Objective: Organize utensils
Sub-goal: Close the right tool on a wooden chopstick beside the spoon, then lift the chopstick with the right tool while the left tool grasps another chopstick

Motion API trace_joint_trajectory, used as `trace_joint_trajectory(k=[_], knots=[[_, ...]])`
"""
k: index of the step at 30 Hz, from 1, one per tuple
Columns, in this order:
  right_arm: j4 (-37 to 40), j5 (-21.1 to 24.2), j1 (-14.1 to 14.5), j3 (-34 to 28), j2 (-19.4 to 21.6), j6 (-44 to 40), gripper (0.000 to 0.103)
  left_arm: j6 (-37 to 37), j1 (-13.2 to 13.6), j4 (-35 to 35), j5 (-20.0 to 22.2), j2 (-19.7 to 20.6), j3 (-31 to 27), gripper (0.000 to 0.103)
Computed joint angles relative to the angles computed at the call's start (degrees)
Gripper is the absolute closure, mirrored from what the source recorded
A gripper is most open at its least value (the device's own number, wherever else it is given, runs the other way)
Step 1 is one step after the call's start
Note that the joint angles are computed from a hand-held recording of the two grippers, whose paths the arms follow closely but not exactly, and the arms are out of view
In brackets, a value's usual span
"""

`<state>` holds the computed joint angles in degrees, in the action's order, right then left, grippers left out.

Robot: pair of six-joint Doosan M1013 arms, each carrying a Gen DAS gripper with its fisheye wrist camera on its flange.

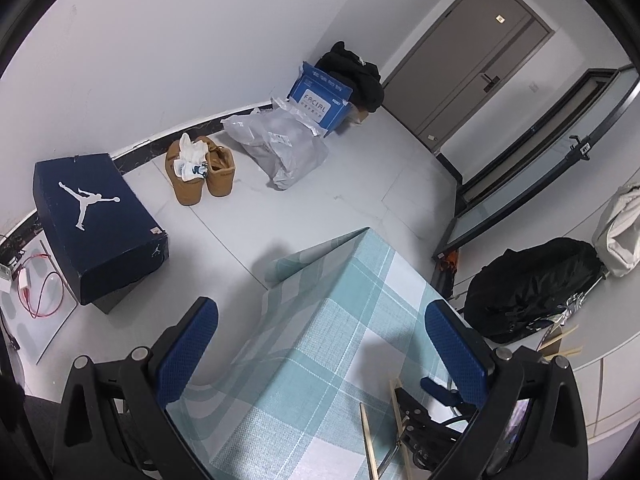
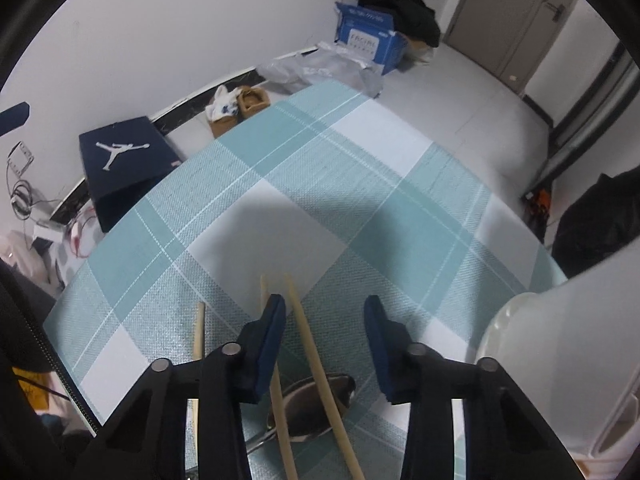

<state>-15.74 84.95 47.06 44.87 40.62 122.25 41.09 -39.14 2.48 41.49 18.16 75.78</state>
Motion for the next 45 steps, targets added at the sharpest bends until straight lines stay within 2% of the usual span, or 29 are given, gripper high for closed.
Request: trace_joint_trajectory(k=[3,8,10,13,23,27,35,38,42,45], knots=[[1.3,0.2,-0.4,-0.1,0.3,-0.8,0.076,-0.2,0.1,-0.2,-0.1,0.0,0.0,0.001],[2.8,-2.1,-1.0,0.9,-0.3,-0.8,0.083,0.2,0.2,-0.8,0.1,0.0,-0.1,0.001],[2.8,-2.0,-1.0,1.0,-0.3,-0.6,0.095,0.1,0.2,-0.8,0.1,0.0,-0.1,0.001],[2.1,-2.4,-0.8,1.5,-0.8,0.3,0.098,0.2,0.1,-0.5,0.2,0.1,-0.1,0.001],[-4.6,-7.5,0.9,6.7,-5.6,6.9,0.098,2.5,-0.7,-1.5,2.5,1.4,-1.9,0.001],[-7.4,-10.1,1.9,10.2,-8.9,12.6,0.098,8.0,-1.4,-4.1,4.1,2.3,-3.4,0.001],[-12.9,-15.6,3.3,19.0,-16.3,26.3,0.098,19.8,-2.5,-13.7,12.9,6.4,-8.4,0.002],[-14.4,-18.4,3.5,22.6,-19.2,32.3,0.098,25.3,-2.2,-21.1,17.1,8.2,-10.2,0.002],[-17.1,-21.6,3.9,26.8,-22.4,38.2,0.098,25.1,-3.5,-17.1,18.7,8.6,-11.2,0.002],[-18.4,-23.7,4.1,28.9,-23.9,40.4,0.098,24.2,-3.7,-17.3,19.9,9.0,-11.5,0.002]])
